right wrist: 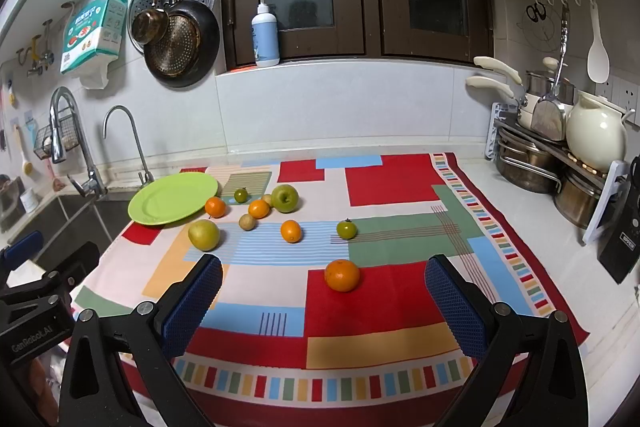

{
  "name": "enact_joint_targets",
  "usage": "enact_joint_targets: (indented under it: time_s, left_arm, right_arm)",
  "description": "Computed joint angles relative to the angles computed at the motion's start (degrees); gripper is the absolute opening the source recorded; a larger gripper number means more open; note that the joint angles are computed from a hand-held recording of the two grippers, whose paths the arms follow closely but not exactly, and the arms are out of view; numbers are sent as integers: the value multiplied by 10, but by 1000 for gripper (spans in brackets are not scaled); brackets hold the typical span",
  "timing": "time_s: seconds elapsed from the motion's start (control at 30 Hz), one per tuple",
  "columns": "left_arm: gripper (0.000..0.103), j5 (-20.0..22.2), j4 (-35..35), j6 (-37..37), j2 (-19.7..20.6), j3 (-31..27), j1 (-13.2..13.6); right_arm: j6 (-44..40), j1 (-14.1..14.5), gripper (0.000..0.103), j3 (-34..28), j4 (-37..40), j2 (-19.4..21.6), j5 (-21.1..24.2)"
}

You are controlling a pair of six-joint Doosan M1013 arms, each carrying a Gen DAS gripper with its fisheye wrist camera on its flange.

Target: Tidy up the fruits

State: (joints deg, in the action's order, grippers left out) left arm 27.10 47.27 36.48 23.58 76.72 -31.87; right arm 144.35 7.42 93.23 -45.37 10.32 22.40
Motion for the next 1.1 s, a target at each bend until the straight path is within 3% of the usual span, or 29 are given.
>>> enact_joint_targets:
  time_s: [1.1]
  left_arm:
    - [103,1,-8,10,4,-4,0]
  right_arm:
    - [3,-1,102,1,-4,1,-3]
